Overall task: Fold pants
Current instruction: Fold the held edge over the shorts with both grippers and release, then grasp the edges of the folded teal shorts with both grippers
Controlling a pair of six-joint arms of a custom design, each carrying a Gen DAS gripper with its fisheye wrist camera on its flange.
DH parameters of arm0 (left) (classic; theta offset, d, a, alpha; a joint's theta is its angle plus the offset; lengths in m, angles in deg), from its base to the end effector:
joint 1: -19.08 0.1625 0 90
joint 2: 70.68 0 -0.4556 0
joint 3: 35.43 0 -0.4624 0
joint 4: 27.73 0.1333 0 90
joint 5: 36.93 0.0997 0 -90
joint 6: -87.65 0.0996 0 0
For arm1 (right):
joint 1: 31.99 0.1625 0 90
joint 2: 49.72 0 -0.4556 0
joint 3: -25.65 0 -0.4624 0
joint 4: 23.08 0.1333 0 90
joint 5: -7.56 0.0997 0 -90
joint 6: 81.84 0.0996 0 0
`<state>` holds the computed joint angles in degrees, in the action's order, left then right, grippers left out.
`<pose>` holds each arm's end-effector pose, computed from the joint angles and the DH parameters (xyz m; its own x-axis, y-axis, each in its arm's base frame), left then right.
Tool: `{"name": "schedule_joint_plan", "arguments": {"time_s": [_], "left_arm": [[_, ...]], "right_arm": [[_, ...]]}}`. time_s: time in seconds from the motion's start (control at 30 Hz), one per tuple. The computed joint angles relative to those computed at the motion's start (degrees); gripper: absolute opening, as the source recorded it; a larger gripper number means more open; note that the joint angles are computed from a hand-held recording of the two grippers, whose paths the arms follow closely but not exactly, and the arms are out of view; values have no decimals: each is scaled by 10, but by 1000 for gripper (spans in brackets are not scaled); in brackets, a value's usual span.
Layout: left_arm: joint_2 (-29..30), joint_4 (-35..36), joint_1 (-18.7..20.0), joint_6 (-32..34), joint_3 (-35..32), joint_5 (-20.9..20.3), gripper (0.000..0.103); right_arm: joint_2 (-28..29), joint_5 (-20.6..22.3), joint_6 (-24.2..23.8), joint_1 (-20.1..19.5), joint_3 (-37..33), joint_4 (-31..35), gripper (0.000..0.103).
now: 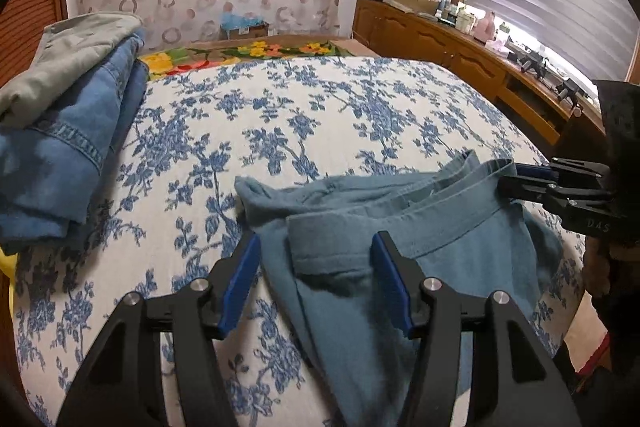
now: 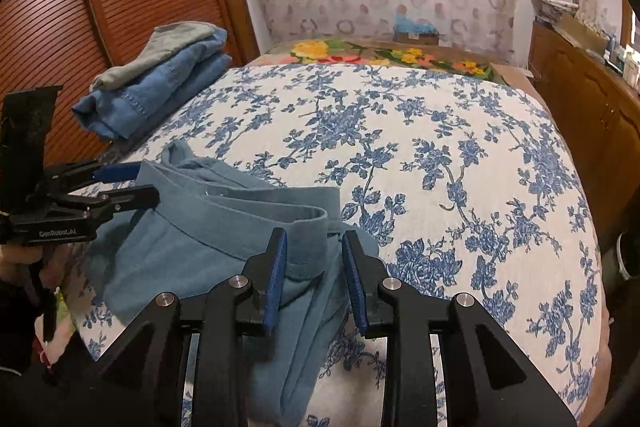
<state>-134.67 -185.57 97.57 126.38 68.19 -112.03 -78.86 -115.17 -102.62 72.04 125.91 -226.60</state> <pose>0.0182 -0.7071 0.2393 -0.6476 0.5978 -0.4725 0.7448 0.6275 -0.2270 0.2414 -0.6382 -0.0478 -0.7822 -0.1141 0.6125 -0.4883 0.7230 -0.4888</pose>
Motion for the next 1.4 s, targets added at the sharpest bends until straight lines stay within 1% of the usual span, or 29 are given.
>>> {"name": "schedule_joint_plan", "arguments": {"time_s": [0.07,0.1,0.13,0.27,0.4,0.5,0.6,0.77,0.8,0.83,0.87,0.93,0.97,1.0,1.03,1.1,1.13,1.23,1.4], "left_arm": [[3,1,1,-2,-4,-1,57],[5,0,2,-3,-5,-1,57],[5,0,2,-2,-6,0,57],[6,-4,2,-3,-6,1,57],[4,-12,0,-3,-5,1,57],[-3,-17,-1,-5,0,-3,57],[-11,-14,0,-3,6,-11,57],[-4,-4,1,0,2,-4,57],[-3,-2,1,-2,0,-6,54],[-2,3,2,-3,-2,-11,50],[-1,5,2,-4,-3,-14,49],[-1,6,2,-2,-3,-17,39],[-1,5,2,1,-3,-19,37],[-1,4,1,2,-2,-19,32],[-2,-1,0,4,0,-20,24],[-5,-14,-2,16,6,-27,19],[-6,-15,-2,19,7,-31,16],[-11,-9,-3,21,4,-39,11],[-10,-12,-6,19,-2,-40,9]], "right_arm": [[-1,4,0,-2,-3,7,26],[-2,6,0,-3,-2,9,22],[-4,15,-5,-3,-1,13,14],[-2,19,-27,1,-8,6,8],[4,26,-42,4,-16,-26,8],[12,15,-48,3,-28,-37,7],[19,5,-42,-3,-39,-29,7],[25,-8,-36,-8,-45,-14,7],[25,-8,-35,-8,-45,-13,7],[25,-8,-36,-8,-44,-13,7],[25,-10,-36,-9,-45,-11,7],[26,-14,-36,-9,-47,-5,8],[26,-16,-36,-8,-48,-2,8],[27,-17,-36,-8,-48,-2,8],[27,-17,-37,-8,-48,-4,8],[27,-16,-36,-8,-48,-4,8],[27,-15,-36,-9,-49,-4,8],[28,-15,-36,-9,-49,-5,8],[29,-14,-41,-8,-49,-10,8]]}}
